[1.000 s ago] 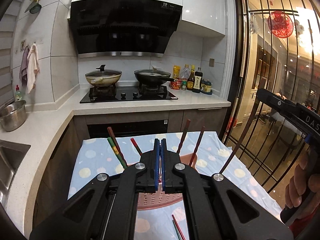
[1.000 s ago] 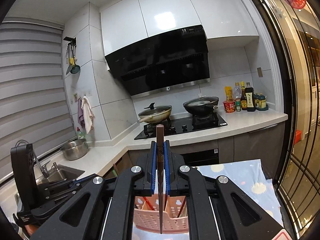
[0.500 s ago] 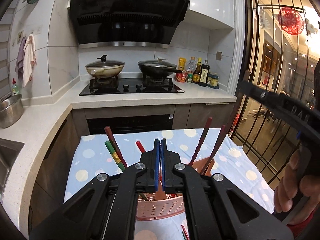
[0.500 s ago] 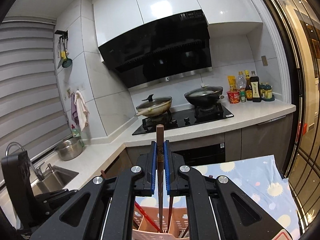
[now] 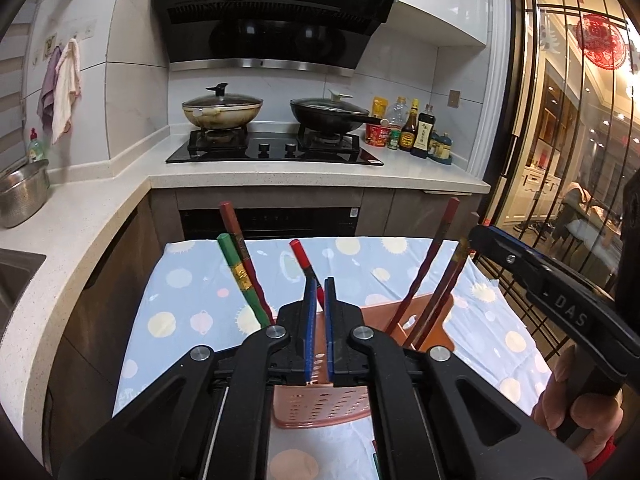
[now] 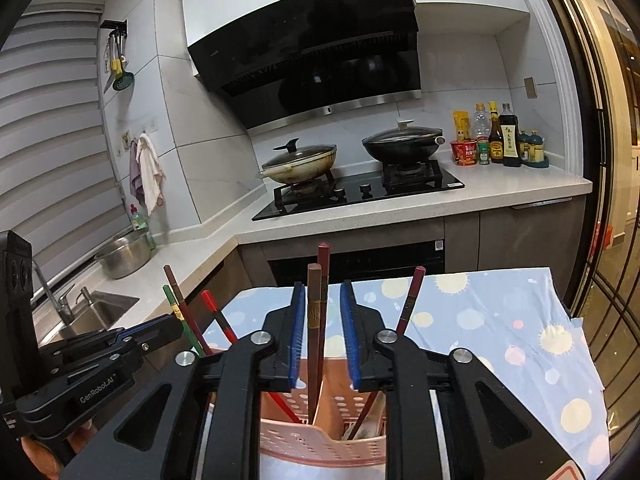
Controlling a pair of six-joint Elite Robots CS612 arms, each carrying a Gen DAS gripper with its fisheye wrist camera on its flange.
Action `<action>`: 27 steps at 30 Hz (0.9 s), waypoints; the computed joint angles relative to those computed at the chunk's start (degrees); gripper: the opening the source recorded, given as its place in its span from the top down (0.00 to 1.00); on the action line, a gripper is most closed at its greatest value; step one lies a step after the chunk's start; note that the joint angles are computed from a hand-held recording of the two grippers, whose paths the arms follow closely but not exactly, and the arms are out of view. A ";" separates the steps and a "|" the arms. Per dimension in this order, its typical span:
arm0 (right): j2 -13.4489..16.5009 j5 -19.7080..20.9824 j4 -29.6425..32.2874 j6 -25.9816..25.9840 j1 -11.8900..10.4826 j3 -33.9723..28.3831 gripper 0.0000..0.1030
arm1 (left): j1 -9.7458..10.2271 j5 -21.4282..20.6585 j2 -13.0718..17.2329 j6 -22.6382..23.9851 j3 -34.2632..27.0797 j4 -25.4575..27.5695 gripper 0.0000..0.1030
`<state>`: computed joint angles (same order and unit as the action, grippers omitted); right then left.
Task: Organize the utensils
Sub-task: 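Open both tools and withdraw them back over the last chopsticks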
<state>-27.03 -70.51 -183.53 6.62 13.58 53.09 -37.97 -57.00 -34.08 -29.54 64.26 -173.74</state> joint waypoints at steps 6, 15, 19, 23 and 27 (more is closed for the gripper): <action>-1.25 0.26 -1.90 0.53 -0.53 2.78 0.71 | -0.23 1.51 -0.43 -1.23 1.09 0.17 0.71; -3.38 0.77 -3.69 -0.20 -0.96 7.66 0.71 | -0.87 2.23 -1.27 -2.25 3.19 0.28 0.68; -4.64 1.54 -4.24 -0.56 -1.21 10.92 0.70 | -1.30 2.37 -1.88 -2.86 4.82 -0.13 0.66; -6.19 1.46 -5.39 -1.74 -1.30 15.32 0.70 | -2.12 3.27 -2.47 -3.59 6.88 -0.06 0.60; -7.75 1.18 -6.08 -3.05 -1.27 20.00 0.70 | -2.86 3.28 -3.08 -5.03 9.07 0.19 0.60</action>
